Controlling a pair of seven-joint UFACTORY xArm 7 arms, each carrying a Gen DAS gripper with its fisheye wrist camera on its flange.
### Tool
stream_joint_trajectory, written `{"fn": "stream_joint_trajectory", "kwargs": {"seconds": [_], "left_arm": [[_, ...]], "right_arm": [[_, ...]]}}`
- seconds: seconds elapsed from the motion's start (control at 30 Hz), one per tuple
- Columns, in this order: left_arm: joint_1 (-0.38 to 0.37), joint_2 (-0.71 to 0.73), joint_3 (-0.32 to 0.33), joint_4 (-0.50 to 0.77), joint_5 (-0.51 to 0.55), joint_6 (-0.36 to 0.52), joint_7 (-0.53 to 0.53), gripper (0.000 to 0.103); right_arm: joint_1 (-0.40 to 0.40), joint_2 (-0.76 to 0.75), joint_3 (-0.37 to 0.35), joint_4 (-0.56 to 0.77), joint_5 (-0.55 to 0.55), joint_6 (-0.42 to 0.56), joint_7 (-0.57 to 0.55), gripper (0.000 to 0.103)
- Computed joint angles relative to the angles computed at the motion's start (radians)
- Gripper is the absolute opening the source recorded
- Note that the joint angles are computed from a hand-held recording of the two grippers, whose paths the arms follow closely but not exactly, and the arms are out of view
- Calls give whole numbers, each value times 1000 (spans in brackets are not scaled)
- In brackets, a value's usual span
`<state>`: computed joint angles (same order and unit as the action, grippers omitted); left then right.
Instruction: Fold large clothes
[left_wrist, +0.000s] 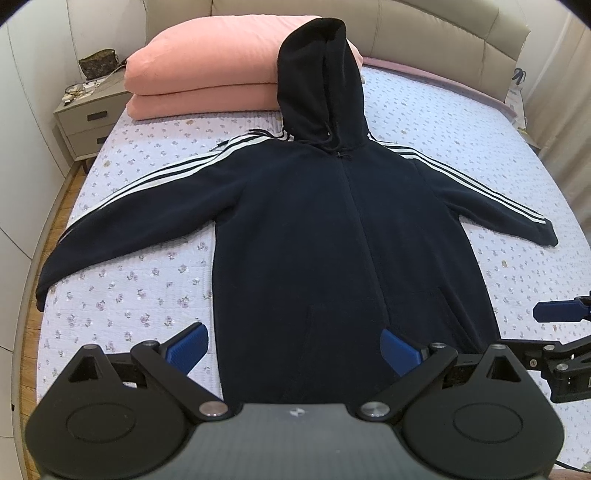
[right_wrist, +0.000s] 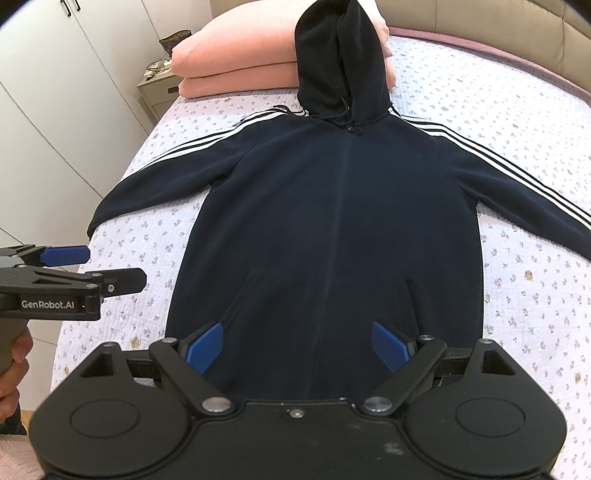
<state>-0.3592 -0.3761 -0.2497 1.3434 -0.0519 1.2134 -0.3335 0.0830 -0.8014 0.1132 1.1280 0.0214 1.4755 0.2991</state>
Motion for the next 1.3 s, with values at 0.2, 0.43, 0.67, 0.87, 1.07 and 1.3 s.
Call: {"fn": "stream_joint_trajectory", "kwargs": {"seconds": [0.2, 0.43, 0.67, 0.87, 1.07, 1.3], "left_arm": [[2, 10, 9, -4, -8, -2, 5, 101], [5, 20, 21, -22, -21, -27, 18, 103], [9, 52, 39, -29, -49, -46, 35, 103], [25, 95, 71, -52, -99, -90, 29, 103], [68, 113, 128, -166, -191, -249, 16, 103], [150, 143, 179, -285, -201, -373, 4, 103]], "right_arm": [[3, 8, -6, -1, 2, 6, -8, 103], [4, 29, -5, -9, 1, 6, -13, 103], [9, 67, -7, -10, 2, -15, -19, 103], [22, 167, -18, 12, 10, -97, -58, 103], [45, 402, 7, 101, -31, -236, -121, 103], [79, 750, -3, 229, -10, -431, -109, 103]]}}
